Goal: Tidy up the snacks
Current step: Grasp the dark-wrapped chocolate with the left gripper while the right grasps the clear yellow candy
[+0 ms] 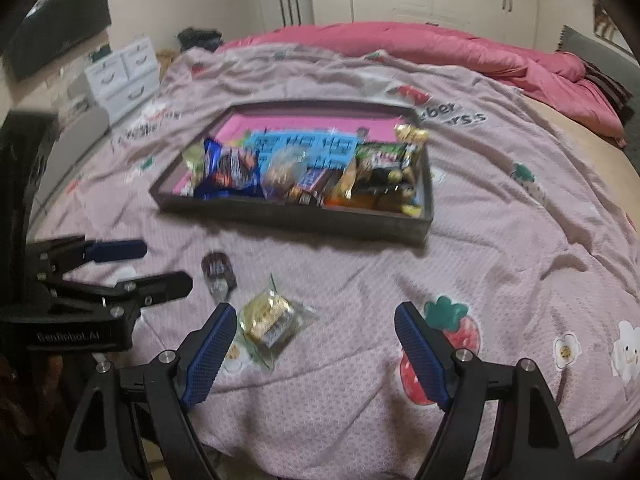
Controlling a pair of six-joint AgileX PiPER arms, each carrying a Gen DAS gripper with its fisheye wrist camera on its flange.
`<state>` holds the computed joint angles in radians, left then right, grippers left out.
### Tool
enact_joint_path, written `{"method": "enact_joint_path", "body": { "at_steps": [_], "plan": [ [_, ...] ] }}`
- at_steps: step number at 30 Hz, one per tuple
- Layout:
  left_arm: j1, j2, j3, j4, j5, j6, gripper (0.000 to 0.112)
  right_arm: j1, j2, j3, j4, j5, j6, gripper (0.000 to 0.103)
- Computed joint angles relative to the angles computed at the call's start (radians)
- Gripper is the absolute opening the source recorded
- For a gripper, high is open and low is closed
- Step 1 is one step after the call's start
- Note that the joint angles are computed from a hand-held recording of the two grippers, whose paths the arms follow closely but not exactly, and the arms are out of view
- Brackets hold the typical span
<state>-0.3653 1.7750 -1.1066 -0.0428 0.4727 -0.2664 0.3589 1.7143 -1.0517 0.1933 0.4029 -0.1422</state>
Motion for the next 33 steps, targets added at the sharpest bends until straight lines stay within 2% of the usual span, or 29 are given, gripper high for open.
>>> {"method": "enact_joint_path", "body": {
  "at_steps": [7, 13, 23, 33],
  "plan": [
    [-0.008, 0.068, -0.055, -0.083, 0.013, 0.091, 0.078, 0.01, 0.032, -0.011, -0.016, 0.022, -0.009, 0.081],
    [-0.012, 0.112, -0.086, -0.097, 0.02, 0.112, 0.078, 0.034, 0.069, -0.028, -0.037, 0.031, -0.014, 0.081],
    [0.021, 0.154, -0.108, -0.215, 0.021, 0.247, 0.078, 0.077, 0.147, -0.072, -0.112, 0.01, 0.005, 0.081],
    [0.056, 0.177, -0.122, -0.341, 0.021, 0.372, 0.077, 0.087, 0.185, -0.094, -0.054, -0.01, -0.091, 0.062]
  ]
}}
